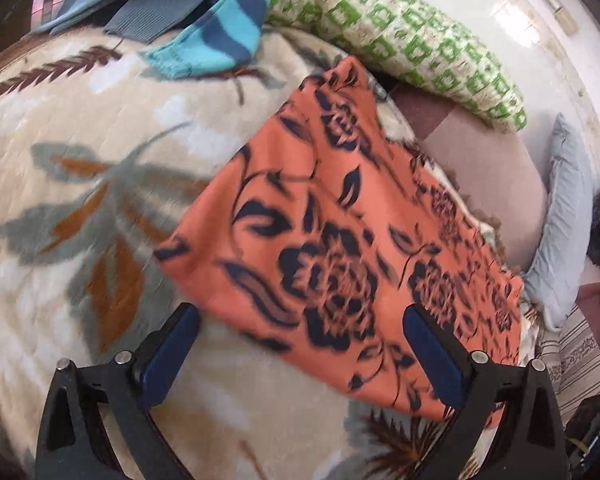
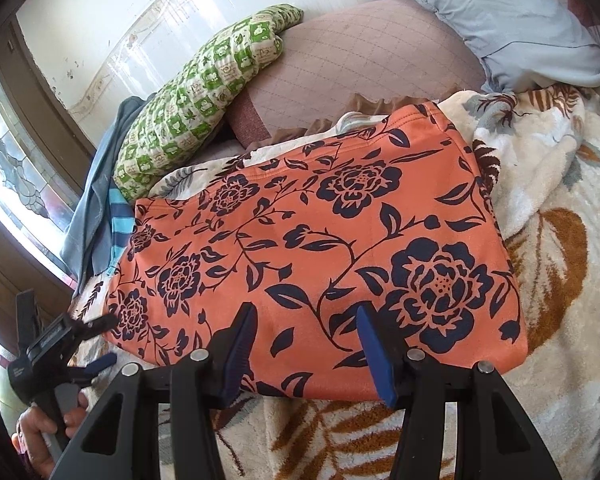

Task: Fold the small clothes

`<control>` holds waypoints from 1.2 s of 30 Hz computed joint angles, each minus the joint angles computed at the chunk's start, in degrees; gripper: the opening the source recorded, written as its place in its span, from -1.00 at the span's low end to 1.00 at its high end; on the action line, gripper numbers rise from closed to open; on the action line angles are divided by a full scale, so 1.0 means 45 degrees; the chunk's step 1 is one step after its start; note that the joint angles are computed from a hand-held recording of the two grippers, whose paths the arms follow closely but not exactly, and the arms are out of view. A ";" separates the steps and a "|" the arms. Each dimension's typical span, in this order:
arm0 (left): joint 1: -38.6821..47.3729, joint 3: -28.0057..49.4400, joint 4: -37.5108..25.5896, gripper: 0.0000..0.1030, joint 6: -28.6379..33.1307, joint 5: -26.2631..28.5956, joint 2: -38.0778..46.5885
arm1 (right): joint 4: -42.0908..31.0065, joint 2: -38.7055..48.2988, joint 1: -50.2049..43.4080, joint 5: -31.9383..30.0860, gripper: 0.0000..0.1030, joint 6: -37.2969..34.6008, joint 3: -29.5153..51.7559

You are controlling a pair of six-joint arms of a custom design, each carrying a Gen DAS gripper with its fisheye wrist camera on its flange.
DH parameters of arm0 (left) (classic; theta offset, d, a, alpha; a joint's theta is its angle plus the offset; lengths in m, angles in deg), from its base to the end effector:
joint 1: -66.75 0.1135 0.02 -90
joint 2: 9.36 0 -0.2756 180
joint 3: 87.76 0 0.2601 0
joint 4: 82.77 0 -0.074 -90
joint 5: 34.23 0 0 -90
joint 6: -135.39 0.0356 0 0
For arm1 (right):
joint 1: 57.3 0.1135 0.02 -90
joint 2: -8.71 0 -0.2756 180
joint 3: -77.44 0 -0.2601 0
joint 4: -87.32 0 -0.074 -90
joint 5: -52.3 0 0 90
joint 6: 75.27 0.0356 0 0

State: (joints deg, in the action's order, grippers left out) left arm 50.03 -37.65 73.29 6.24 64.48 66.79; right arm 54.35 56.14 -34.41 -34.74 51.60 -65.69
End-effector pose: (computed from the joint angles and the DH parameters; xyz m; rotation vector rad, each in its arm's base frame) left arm 0.2455 -0.0794 0.1833 -0.4228 2.4928 -0.6012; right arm 0.1561 0.0639 0.1933 0.3152 2.3542 0.4548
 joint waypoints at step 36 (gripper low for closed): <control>-0.3659 0.1947 0.0189 -0.66 0.2253 -0.4146 -0.0398 | 0.0356 -0.1371 -0.6309 -0.4330 0.08 -0.1205 -0.1262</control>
State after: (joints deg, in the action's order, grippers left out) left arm 33.57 -28.89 74.14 16.38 45.82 65.00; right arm 55.95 49.97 -62.80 -54.23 46.17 -71.37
